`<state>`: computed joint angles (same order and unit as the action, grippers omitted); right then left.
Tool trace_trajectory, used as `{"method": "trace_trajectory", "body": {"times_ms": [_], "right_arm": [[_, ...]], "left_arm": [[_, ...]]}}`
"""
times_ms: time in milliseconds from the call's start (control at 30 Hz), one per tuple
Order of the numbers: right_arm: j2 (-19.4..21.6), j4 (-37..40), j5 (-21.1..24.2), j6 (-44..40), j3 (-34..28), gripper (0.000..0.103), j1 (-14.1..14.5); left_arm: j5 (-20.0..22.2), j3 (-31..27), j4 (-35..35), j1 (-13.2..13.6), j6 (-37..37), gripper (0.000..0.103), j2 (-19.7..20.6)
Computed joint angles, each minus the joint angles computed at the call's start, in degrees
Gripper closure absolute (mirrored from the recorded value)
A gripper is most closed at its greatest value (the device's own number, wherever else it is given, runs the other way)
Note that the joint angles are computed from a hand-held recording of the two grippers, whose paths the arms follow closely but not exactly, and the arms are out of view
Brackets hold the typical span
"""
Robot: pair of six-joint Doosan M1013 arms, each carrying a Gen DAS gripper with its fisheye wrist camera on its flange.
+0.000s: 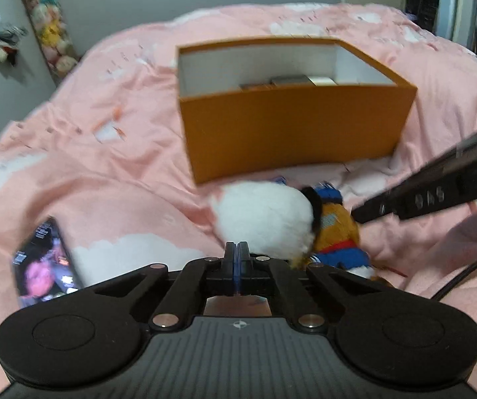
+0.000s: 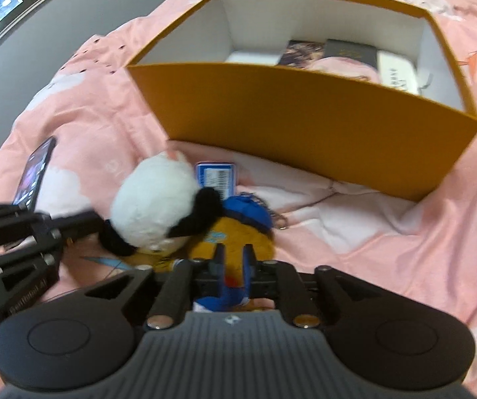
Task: Organize objects
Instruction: 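Grasp the white dog plush with the left tool while the right tool reaches the bear plush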
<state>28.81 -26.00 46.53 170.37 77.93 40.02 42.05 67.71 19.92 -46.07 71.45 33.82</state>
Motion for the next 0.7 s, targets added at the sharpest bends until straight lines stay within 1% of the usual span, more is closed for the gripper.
{"method": "trace_trajectory", "body": {"times_ms": [33,67,100,133,167,200,233,267,333,367,433,500,567,600,667,700], "right_arm": [[0.1,0.7,-1.0,-0.3,0.2,0.064,-0.2],[0.1,1.5,-1.7,-1.0,0.2,0.059,-0.3],[0.6,2.5,-1.9,-1.9,-0.3,0.059,-0.5],[0.9,3.6,-1.9,-2.7,-0.6,0.058,-0.6],[1.1,4.7,-2.3,-3.2,-0.6,0.056,-0.8],[1.1,5.6,-2.6,-3.5,-0.5,0.055,-0.9],[1.1,6.7,-3.4,-4.0,-0.2,0.053,-1.2],[1.1,8.0,-4.1,-4.9,0.0,0.049,-1.4],[1.3,10.0,-4.7,-6.3,0.0,0.047,-1.6],[1.4,10.5,-4.7,-6.8,0.0,0.046,-1.7],[1.6,11.4,-4.9,-7.2,0.0,0.044,-2.0],[2.0,12.2,-4.7,-7.7,-0.2,0.04,-2.2],[2.4,13.3,-4.4,-8.6,-0.5,0.037,-2.4],[2.6,13.7,-4.6,-9.0,-0.5,0.037,-2.5],[2.7,14.8,-5.3,-9.7,-0.2,0.038,-2.8],[2.6,14.9,-5.7,-9.4,0.0,0.04,-2.9]], "left_arm": [[-0.4,0.4,0.1,0.1,-0.8,0.103,-0.4],[-0.1,0.5,-1.0,0.4,0.3,0.103,-0.6],[0.6,0.3,-2.8,0.6,2.8,0.103,-0.7],[1.9,-0.1,-5.9,0.9,7.6,0.098,-0.7],[2.6,-0.1,-7.0,0.9,9.9,0.093,-0.6],[2.5,0.1,-7.2,0.8,10.9,0.086,-0.6],[2.8,0.1,-7.6,0.8,12.0,0.073,-0.5],[3.0,-0.1,-7.9,0.8,13.3,0.067,-0.2],[3.4,-0.5,-6.7,0.5,14.7,0.054,0.3],[3.8,-0.9,-6.2,0.4,15.6,0.052,0.7],[3.9,-1.2,-2.3,-0.2,16.3,0.047,1.4],[4.6,-1.8,-0.2,-0.7,17.7,0.045,2.3],[5.6,-2.9,0.1,-0.8,18.0,0.045,3.4],[5.3,-2.9,0.2,-0.7,17.6,0.046,3.6],[4.9,-3.0,0.4,-0.6,16.5,0.055,3.8],[4.3,-2.6,0.1,-0.5,16.6,0.068,3.6]]}}
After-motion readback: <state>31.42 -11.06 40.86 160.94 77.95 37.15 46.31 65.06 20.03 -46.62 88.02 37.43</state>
